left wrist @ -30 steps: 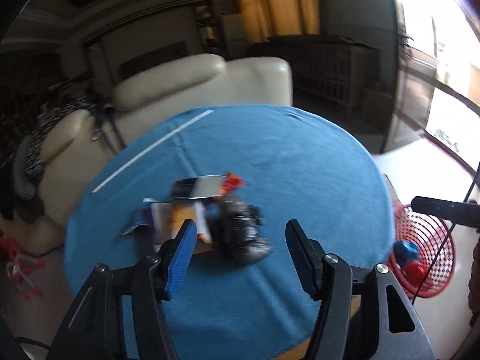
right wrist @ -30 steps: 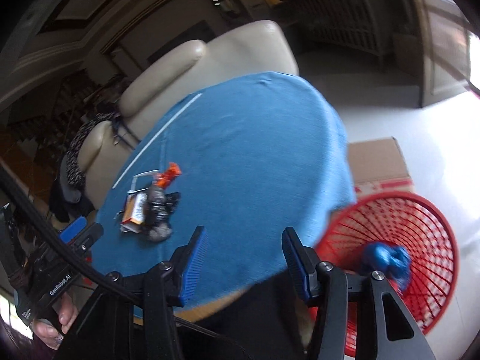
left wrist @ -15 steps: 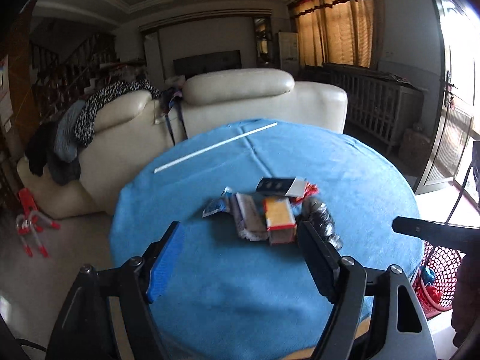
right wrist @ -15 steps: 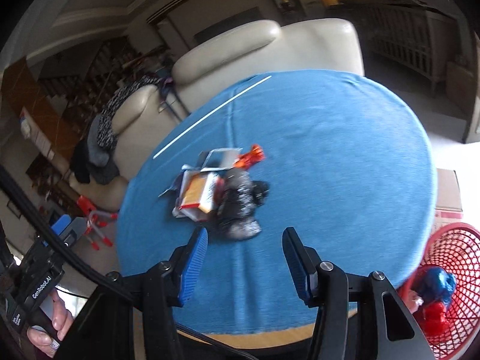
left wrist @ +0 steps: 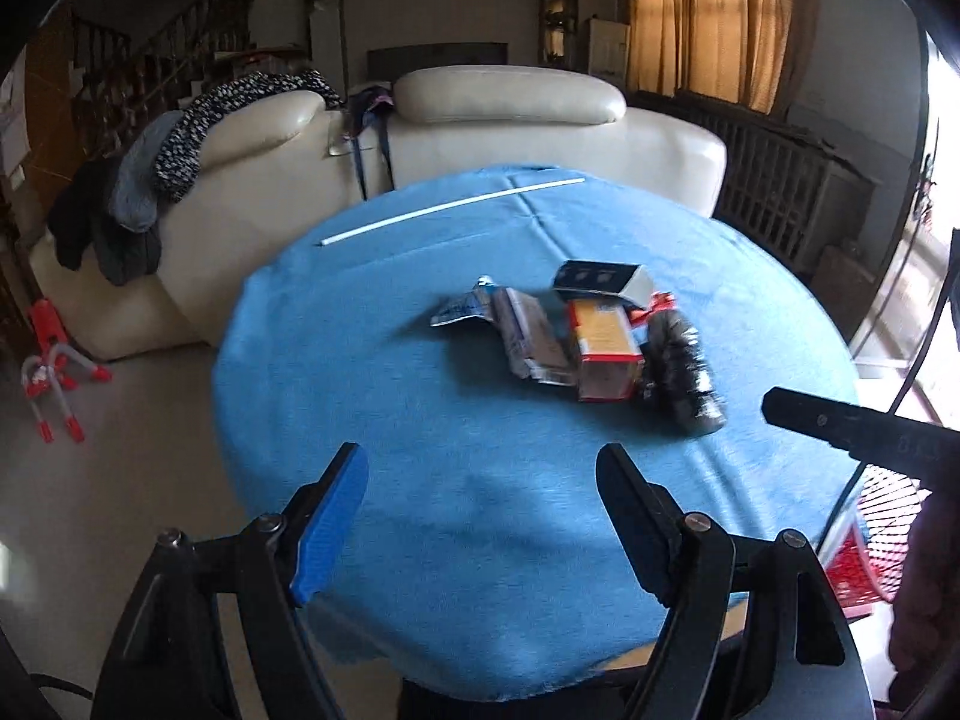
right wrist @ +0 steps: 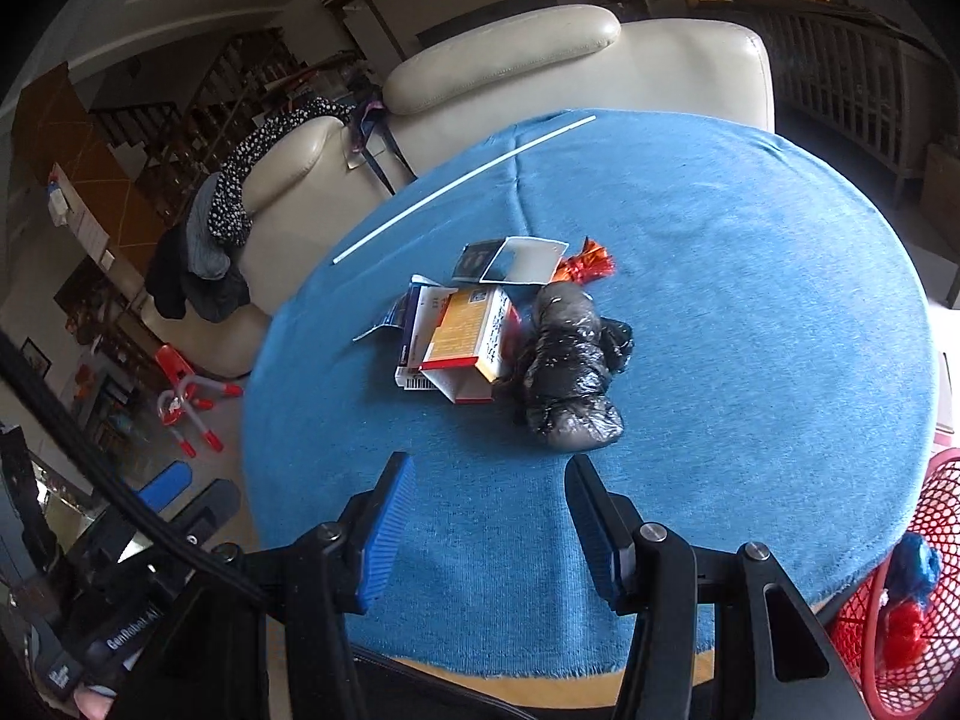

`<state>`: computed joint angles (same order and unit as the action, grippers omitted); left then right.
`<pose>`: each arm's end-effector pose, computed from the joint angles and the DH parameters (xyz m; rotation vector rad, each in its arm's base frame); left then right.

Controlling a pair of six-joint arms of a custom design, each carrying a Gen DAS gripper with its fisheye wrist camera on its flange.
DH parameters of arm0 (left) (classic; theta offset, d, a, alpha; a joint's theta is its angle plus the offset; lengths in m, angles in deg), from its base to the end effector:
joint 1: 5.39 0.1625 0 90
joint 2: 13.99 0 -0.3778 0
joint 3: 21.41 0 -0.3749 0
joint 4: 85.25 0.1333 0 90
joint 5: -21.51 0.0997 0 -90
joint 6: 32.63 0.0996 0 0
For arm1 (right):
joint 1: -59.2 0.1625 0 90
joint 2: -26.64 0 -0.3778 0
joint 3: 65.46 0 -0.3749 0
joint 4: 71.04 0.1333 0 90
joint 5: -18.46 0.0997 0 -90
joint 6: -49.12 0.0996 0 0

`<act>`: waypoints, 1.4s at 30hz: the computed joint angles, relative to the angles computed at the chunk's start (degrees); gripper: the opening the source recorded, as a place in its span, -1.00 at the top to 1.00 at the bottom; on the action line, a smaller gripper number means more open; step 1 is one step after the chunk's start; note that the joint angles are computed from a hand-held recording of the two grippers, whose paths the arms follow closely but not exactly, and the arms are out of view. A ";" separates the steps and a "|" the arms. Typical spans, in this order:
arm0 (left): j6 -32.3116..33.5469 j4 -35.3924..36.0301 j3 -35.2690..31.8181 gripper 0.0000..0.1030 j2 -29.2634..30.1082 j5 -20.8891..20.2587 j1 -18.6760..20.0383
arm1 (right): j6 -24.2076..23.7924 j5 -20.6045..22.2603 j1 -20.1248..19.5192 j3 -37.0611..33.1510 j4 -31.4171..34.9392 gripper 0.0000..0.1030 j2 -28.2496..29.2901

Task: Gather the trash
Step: 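Move both open tools back over the remaining trash on the table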

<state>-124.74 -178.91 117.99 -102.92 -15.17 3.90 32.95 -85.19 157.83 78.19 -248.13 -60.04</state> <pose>-0.2326 -0.2541 0.1377 0.2449 2.1291 -0.9926 0.1627 -0.3405 0.1917 0.5102 -2.7378 0.7254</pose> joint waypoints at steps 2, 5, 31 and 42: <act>-0.67 0.39 0.24 -0.53 -0.33 0.04 0.30 | 0.03 -0.64 0.40 -0.36 -0.09 -0.09 1.04; -1.05 0.05 0.64 -0.53 -0.91 0.38 1.43 | 0.20 -0.77 0.29 -1.09 0.20 -0.09 2.55; 20.50 -20.20 -5.15 -0.53 8.32 0.80 12.93 | -3.05 3.44 -6.77 -7.51 2.17 -0.09 5.24; 28.66 -23.70 -13.38 -0.53 12.30 5.73 15.90 | -4.85 6.36 -8.79 -10.07 3.53 -0.09 2.76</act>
